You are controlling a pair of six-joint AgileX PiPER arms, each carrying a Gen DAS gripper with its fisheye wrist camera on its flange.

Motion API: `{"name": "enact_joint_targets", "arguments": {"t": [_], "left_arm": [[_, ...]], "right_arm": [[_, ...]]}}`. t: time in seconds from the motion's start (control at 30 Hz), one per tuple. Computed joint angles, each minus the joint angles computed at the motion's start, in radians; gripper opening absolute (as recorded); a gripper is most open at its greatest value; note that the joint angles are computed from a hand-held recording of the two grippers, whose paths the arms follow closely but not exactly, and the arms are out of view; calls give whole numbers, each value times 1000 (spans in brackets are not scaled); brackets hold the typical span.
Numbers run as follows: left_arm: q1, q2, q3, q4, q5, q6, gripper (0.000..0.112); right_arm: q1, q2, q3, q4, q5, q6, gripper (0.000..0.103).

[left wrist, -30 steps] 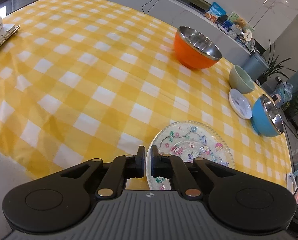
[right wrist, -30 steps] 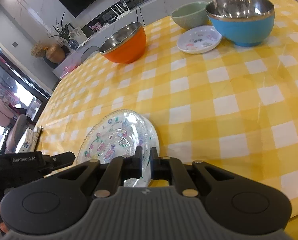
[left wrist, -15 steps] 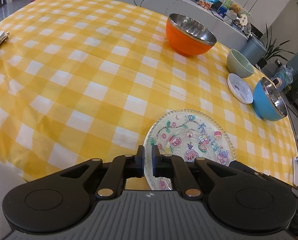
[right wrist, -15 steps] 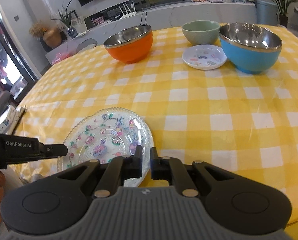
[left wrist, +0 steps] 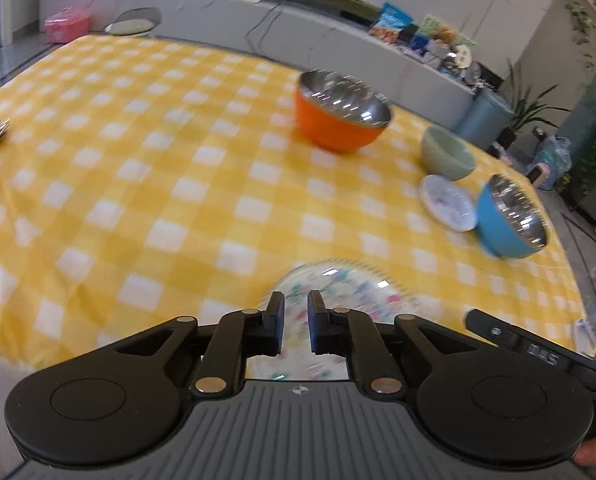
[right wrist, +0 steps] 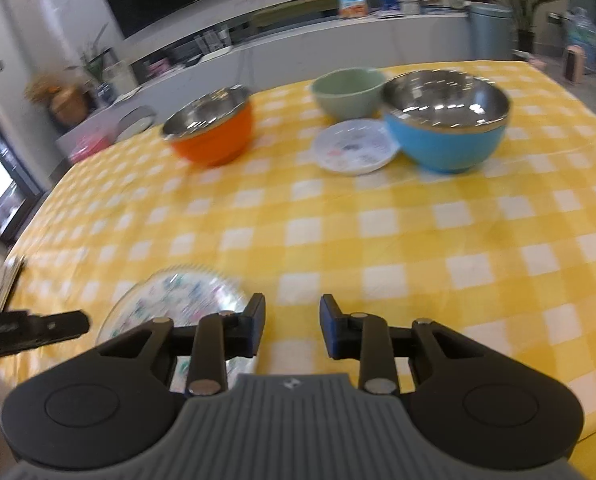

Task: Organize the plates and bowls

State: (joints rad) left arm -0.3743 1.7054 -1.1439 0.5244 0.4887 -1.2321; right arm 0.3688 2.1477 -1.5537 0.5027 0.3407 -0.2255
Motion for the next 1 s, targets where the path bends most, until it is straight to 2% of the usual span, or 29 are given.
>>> {"name": "enact_joint_targets", "arguments": {"t": [0.13, 0.23, 0.33, 0.43, 0.6, 0.7, 0.87, 1.0], "left_arm": [[-5, 59, -104, -8, 0, 6, 13], [-9, 117, -191, -2, 3, 1, 19], [-6, 184, -280, -12, -15, 22, 22], [-9, 261, -387, -38, 6, 56, 27], [-8, 390, -547, -81, 22, 116, 32], [-5, 456, -625, -105, 35, 147, 32], [12, 552, -719, -144, 5, 190, 32], [24, 647, -858, -214, 58, 272, 32]], "right_arm": [[-22, 36, -75, -143, 5, 209, 39], [-35, 64, -126, -222, -8, 345, 45], [-51, 101, -185, -252, -13, 444, 47], [-63, 150, -268, -268, 10, 516, 48], [-70, 235, -394, -318, 49, 610, 47], [-85, 293, -471, -271, 68, 601, 47], [-90, 355, -547, -291, 47, 664, 47], [-78, 401, -620, -339, 65, 694, 46]]}}
